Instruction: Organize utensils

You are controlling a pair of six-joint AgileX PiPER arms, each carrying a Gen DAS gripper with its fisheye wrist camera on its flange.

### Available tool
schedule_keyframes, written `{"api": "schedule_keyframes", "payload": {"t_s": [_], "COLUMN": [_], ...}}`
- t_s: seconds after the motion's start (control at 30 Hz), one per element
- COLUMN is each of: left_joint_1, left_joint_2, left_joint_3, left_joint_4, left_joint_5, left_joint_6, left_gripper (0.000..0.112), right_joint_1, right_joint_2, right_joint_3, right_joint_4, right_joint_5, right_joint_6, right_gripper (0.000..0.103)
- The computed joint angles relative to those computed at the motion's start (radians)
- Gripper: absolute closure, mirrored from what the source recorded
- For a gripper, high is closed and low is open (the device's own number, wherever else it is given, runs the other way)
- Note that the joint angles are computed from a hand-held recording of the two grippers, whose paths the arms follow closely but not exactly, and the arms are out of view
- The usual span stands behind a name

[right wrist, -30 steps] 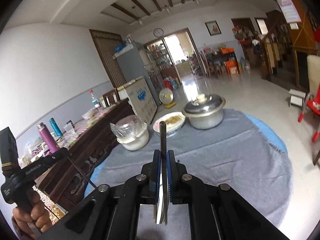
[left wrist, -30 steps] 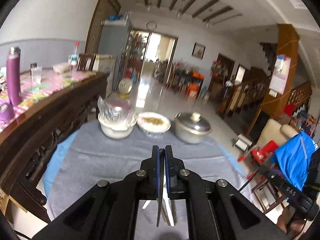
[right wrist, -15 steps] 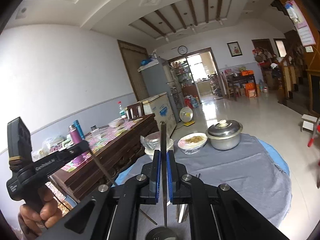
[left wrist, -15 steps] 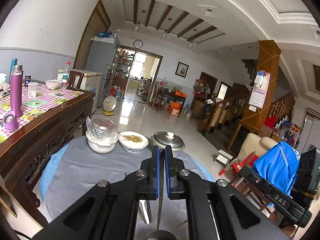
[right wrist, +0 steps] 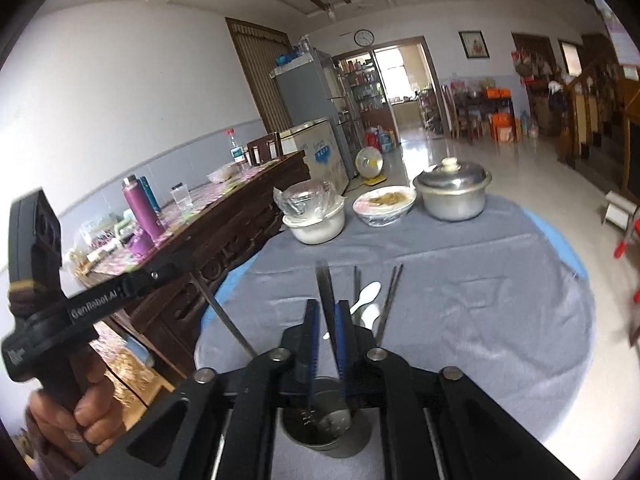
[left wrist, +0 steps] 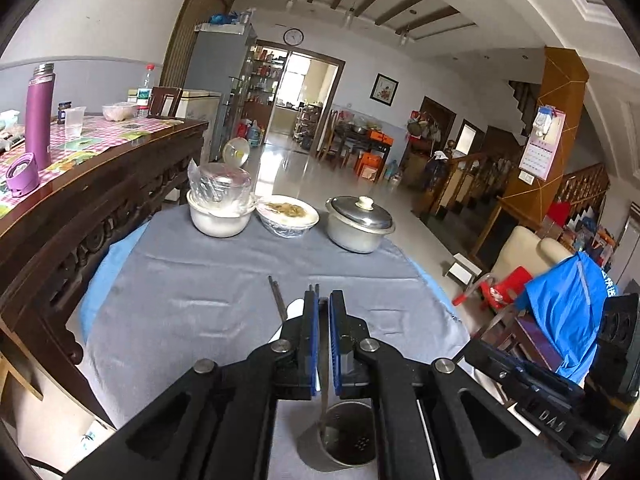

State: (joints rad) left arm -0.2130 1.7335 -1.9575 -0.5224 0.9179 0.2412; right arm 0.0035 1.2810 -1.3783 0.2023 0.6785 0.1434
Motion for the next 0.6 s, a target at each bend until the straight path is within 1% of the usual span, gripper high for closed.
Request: {"api": "schedule_keyframes", "payload": {"t_s": [0.03,0.07,0.1,0.13,0.17,0.2,0.27,0.33,0.4,0.47,0.57,0.6], "left_joint_1": [0.008,0.016,0.030,0.043,0.056,0.069,0.091,0.110,0.130,0.143,0.170,0.176], "left_joint_2": [-0.010,-0.020,-0.036,-0.053,-0.070,-0.075,-0.087,-0.093,-0.102,-0.100,-0.088,-0.078], "left_joint_3": [0.016,0.025,0.049,0.074,0.101,0.105,0.122,0.129,0.143,0.143,0.139,0.130], "left_joint_4": [-0.009,-0.021,-0.043,-0.063,-0.082,-0.094,-0.103,-0.101,-0.090,-0.071,-0.039,-0.027], "left_joint_5": [-0.004,-0.005,-0.019,-0.035,-0.054,-0.060,-0.072,-0.075,-0.090,-0.102,-0.117,-0.115], "left_joint_6": [0.021,0.033,0.058,0.079,0.101,0.112,0.123,0.116,0.103,0.080,0.039,0.023], "left_gripper": [0.100,0.096,0.084,0.072,0.067,0.064,0.063,0.062,0.060,0.057,0.055,0.054], "right_joint_1": [-0.019,-0.042,-0.063,-0.082,-0.104,-0.109,-0.141,-0.193,-0.235,-0.292,-0.395,-0.416], "right_joint_2": [-0.012,-0.032,-0.054,-0.073,-0.095,-0.097,-0.120,-0.138,-0.148,-0.153,-0.135,-0.126], "right_joint_3": [0.017,0.044,0.071,0.091,0.113,0.111,0.131,0.157,0.172,0.179,0.176,0.175], "right_joint_4": [0.043,0.084,0.125,0.170,0.201,0.192,0.204,0.265,0.295,0.367,0.488,0.506], "right_joint_5": [-0.014,-0.036,-0.063,-0.085,-0.106,-0.116,-0.139,-0.158,-0.168,-0.156,-0.103,-0.088], "right_joint_6": [-0.021,-0.042,-0.065,-0.094,-0.114,-0.097,-0.080,-0.108,-0.107,-0.148,-0.213,-0.223], "right_gripper": [0.064,0.056,0.046,0.046,0.046,0.046,0.046,0.046,0.046,0.046,0.046,0.046]}}
